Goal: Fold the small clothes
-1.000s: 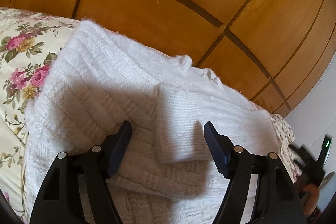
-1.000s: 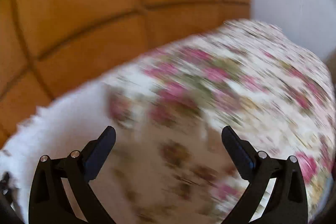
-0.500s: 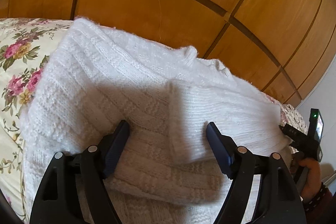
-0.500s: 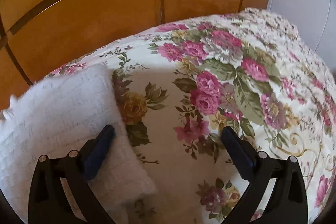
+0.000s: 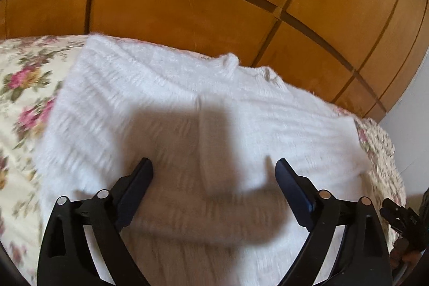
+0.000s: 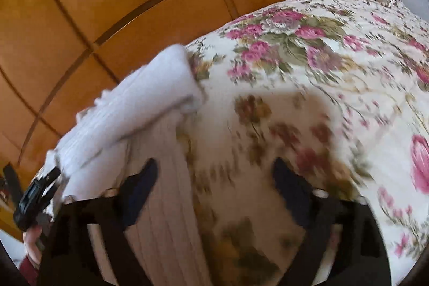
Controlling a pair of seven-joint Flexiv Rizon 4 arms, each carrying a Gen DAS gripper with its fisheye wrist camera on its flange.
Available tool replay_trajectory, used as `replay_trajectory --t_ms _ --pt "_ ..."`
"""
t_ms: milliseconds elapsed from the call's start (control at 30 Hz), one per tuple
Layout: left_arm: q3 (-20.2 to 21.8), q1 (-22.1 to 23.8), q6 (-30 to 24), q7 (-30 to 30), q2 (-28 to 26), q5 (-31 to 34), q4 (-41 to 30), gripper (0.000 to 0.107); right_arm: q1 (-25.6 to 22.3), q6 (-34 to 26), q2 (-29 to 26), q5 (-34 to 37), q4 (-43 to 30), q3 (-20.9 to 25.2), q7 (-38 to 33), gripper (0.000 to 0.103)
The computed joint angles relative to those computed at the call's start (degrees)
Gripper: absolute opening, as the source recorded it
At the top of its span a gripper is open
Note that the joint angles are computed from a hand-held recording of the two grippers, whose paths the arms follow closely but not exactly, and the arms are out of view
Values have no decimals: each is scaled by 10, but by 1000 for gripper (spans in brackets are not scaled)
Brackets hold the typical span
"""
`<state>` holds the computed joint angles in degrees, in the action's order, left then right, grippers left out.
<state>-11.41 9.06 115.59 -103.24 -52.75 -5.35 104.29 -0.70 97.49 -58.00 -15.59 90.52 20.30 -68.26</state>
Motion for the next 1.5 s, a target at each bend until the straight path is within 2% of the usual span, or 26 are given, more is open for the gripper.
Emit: replay_trajectory --t_ms 33,100,133,167,267,367,467,633,733,900,1000,1100,1167,1233,1367,1500 --pt "0 0 9 -3 7 3 15 92 -15 3 5 -5 15 14 -9 70" --pt "-2 4 29 -14 23 13 50 92 -68 1 2 -26 40 72 -39 69" --pt "0 4 42 -20 34 17 74 92 -97 -6 -5 -39 47 105 -57 66" --pt "7 1 56 -27 44 18 97 92 -128 -13 -13 -52 58 139 -77 60" --pt "17 1 102 -56 67 28 162 92 -213 -57 -45 -69 76 239 -137 56" --pt "26 10 161 -97 81 46 225 92 -260 -86 -60 -56 94 292 -176 56" --pt "41 9 197 -121 87 61 266 89 -296 -113 -75 -39 107 332 -209 54" --pt "54 17 255 -148 76 103 330 77 -321 -130 -76 -16 132 355 -265 50" --pt "60 17 304 -158 61 127 352 69 -349 -164 -97 2 139 390 -301 46" --pt "13 104 371 -202 -8 290 330 64 -387 -237 -143 41 130 444 -352 45" --pt "-10 135 370 -218 -36 357 310 52 -405 -270 -168 71 119 467 -372 45" --pt "-2 115 349 -202 -25 344 316 34 -398 -296 -170 87 104 469 -389 37" --pt "-10 118 331 -200 -24 350 315 24 -366 -252 -132 84 117 433 -401 19" --pt "-18 128 309 -199 -19 361 316 9 -358 -251 -124 95 115 428 -411 13" --pt "-18 114 312 -184 5 347 337 7 -384 -296 -152 132 93 464 -444 10" --pt "-14 100 357 -172 27 349 358 6 -432 -342 -194 181 77 520 -488 9"
